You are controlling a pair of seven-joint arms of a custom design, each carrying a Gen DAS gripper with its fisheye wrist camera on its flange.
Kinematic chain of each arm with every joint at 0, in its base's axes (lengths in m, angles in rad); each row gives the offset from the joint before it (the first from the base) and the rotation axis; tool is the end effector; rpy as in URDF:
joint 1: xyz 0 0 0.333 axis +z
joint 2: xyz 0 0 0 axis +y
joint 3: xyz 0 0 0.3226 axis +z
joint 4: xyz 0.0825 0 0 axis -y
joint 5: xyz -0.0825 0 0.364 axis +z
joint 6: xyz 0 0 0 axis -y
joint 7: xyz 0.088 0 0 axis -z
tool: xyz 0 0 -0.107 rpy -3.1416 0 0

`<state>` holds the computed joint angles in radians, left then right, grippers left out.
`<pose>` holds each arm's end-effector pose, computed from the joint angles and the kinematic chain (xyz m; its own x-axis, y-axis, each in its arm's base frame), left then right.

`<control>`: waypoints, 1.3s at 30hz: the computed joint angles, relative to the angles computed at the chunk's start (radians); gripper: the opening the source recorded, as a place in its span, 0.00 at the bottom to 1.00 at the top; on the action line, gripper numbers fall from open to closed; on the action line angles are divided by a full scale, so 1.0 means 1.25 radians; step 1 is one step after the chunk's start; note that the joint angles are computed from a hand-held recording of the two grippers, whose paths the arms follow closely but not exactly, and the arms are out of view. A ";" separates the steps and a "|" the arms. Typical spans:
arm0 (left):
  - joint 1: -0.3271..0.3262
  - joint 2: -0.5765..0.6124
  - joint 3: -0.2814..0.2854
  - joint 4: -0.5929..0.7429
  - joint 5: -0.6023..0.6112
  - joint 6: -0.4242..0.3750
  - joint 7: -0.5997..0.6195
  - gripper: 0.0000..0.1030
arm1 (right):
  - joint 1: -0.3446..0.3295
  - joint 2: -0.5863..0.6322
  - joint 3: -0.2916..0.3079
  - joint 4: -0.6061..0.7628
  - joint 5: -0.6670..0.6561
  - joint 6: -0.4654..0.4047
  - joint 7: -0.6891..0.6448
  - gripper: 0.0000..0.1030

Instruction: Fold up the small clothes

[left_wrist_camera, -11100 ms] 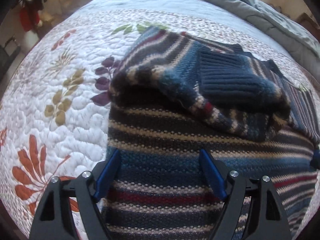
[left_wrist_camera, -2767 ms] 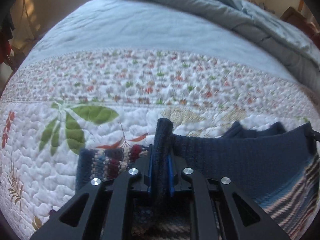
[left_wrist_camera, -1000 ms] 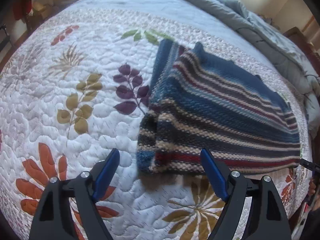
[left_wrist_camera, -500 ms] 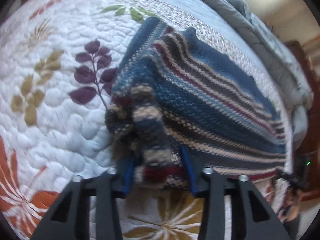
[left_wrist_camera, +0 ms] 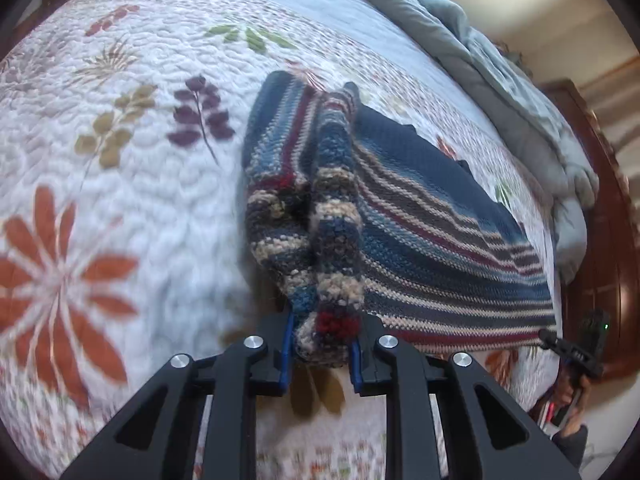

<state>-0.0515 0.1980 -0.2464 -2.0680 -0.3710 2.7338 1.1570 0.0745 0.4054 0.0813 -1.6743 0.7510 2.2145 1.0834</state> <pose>0.5808 -0.1571 0.4082 0.3275 -0.8285 0.4542 -0.8563 -0.4635 -0.2281 0.6565 0.1190 0.4066 0.2546 -0.7912 -0.5560 -0.9549 -0.1150 -0.2736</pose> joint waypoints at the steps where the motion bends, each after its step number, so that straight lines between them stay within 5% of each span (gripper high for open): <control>1: -0.001 -0.020 -0.010 -0.019 -0.014 -0.004 0.005 0.21 | -0.003 -0.028 -0.004 -0.032 -0.005 -0.003 -0.003 0.20; 8: -0.074 -0.150 -0.012 -0.158 -0.094 0.002 0.029 0.21 | -0.010 -0.197 -0.046 -0.247 -0.033 -0.015 -0.050 0.20; 12: -0.120 -0.173 0.004 -0.199 -0.050 0.009 -0.011 0.21 | 0.002 -0.259 -0.060 -0.345 -0.054 0.011 -0.071 0.21; 16: -0.138 -0.130 0.011 -0.203 0.084 0.025 -0.125 0.22 | 0.021 -0.245 -0.060 -0.391 -0.066 0.092 -0.060 0.22; 22: -0.120 -0.087 -0.004 -0.220 0.064 0.091 -0.141 0.28 | 0.021 -0.189 -0.050 -0.386 -0.036 0.128 -0.041 0.25; 25: -0.109 -0.134 -0.006 -0.253 0.033 0.073 -0.115 0.41 | 0.018 -0.203 -0.053 -0.384 -0.050 0.114 -0.047 0.35; 27: -0.107 -0.174 0.018 -0.261 0.125 0.019 -0.181 0.56 | 0.021 -0.242 -0.063 -0.407 -0.109 0.136 -0.047 0.38; 33: -0.064 -0.216 0.049 -0.218 0.385 -0.040 -0.340 0.57 | 0.020 -0.230 -0.067 -0.309 -0.139 0.158 -0.049 0.42; 39: -0.073 -0.016 0.048 0.038 0.417 -0.083 -0.276 0.57 | 0.033 -0.045 -0.044 -0.035 -0.162 0.129 0.016 0.46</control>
